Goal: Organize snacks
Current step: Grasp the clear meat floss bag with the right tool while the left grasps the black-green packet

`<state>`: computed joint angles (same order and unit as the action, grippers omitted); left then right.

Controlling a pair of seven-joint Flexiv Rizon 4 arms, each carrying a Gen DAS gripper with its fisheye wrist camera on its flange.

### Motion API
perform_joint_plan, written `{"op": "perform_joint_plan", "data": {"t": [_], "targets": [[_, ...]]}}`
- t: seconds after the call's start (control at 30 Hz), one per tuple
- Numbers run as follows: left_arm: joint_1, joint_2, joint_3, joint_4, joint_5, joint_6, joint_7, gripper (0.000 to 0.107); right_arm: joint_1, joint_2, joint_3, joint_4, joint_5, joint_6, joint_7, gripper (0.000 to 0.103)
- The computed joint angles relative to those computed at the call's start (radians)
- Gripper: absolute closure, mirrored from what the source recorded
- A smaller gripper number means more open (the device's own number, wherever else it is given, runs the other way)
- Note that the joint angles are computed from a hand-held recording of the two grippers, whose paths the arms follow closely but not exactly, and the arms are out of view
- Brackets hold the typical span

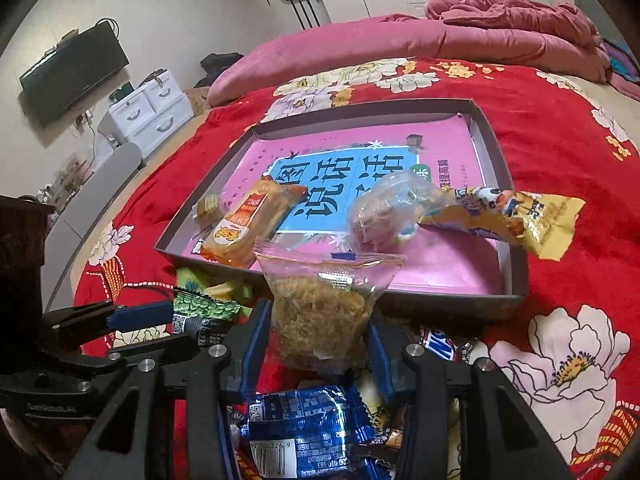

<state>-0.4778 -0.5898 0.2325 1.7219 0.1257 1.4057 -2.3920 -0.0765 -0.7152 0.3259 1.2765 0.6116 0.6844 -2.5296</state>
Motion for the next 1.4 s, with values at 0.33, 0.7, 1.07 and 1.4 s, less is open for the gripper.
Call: {"op": "perform_joint_plan", "data": {"t": [0.33,0.7,1.07,1.4], "targets": [[0.047,-0.026,-0.067,-0.028,-0.05,-0.062,0.058,0.048,-0.008,0.004,0.003,-0.001,0.016,-0.006,-0.005,0.058],[0.013,-0.063,-0.024,-0.116,0.024,-0.183,-0.003,0.048,-0.005,0.021,0.004,0.022,0.028,0.026,-0.027,0.058],[0.044,-0.04,-0.053,-0.097,0.084,-0.166,-0.052,0.07,-0.024,0.029,0.014,0.015,0.077,0.025,-0.047,0.058],[0.045,-0.03,-0.063,-0.069,0.058,-0.056,0.005,0.078,-0.029,0.034,0.014,0.013,0.103,0.026,-0.054,0.058]]}}
